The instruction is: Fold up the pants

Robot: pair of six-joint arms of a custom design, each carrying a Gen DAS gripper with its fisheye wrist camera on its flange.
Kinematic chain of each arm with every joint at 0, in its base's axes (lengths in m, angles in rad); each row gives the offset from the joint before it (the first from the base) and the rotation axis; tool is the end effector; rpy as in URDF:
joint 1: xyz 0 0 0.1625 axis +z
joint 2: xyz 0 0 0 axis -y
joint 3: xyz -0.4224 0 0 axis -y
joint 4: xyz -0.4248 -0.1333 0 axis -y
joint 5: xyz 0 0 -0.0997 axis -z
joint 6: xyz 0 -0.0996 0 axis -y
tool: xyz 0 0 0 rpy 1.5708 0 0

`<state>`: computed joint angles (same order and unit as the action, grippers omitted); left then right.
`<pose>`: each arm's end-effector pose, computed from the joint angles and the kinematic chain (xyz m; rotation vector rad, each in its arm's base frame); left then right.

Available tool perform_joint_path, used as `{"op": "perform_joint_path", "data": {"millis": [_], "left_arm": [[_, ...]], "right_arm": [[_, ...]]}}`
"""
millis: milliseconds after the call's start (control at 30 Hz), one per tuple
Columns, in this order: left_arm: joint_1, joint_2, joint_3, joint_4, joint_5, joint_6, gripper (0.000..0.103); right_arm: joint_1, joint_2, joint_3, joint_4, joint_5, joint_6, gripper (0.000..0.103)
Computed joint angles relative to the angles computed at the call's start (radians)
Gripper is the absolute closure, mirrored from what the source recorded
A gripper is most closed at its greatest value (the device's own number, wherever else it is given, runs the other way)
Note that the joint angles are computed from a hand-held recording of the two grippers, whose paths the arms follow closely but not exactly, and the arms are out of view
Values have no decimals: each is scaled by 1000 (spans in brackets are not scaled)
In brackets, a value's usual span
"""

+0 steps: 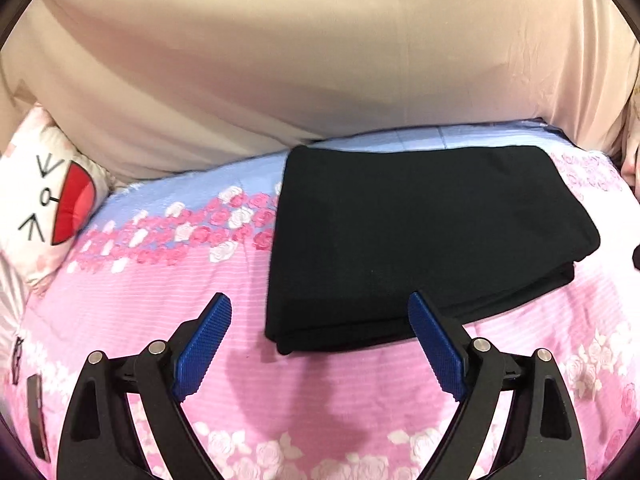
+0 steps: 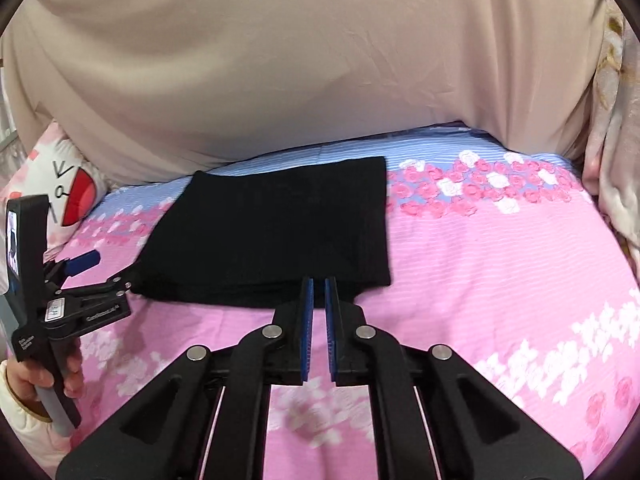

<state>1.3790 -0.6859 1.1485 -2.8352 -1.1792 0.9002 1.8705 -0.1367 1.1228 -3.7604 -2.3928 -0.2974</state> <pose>0.0076 -0.8597 0.2481 1.0722 2.1526 -0.7878 0.2797 -0.7007 -0.0655 0.0160 -2.0643 1.3591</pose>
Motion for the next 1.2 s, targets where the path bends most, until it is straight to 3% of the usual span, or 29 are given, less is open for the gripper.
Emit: {"op": "perform_joint_path", "data": {"millis": [133,367,433,467,567,600,733,833,933,967,1033,1133,1200], "left_arm": [[3,-22,33,-8,-3,-25,14],[35,86,-110,59,115,-57,16],[46,120,-162,113,142,-80,16],[53,123,-168,117,127,-93,15],[58,104,-158,136,107,-107,19],[59,88,-143,136,88,-111,20],[51,11,-97,190,-51,-153,20],[26,56,-148,187,-36,-124,18],[21,178,-302,238,78,-111,18],[30,211,-352,272,87,-116,13],[56,225,-399,325,26,-154,6],[70,246,-470,426,-14,-193,6],[72,224,-474,477,-39,-230,14]], "right_arm": [[-2,19,-17,7,24,20,97],[-54,26,-86,120,64,80,97],[-74,37,-127,218,33,114,97],[-91,45,-146,272,9,156,99],[-112,11,-72,263,61,226,101],[-103,3,-52,230,61,225,96],[-56,6,-54,117,68,114,96],[-36,41,-155,144,71,18,96],[-62,82,-260,306,21,51,98],[-84,81,-244,308,43,63,100],[-100,52,-166,242,109,71,100],[-98,35,-133,242,114,81,100],[-84,24,-131,262,104,116,98]]}}
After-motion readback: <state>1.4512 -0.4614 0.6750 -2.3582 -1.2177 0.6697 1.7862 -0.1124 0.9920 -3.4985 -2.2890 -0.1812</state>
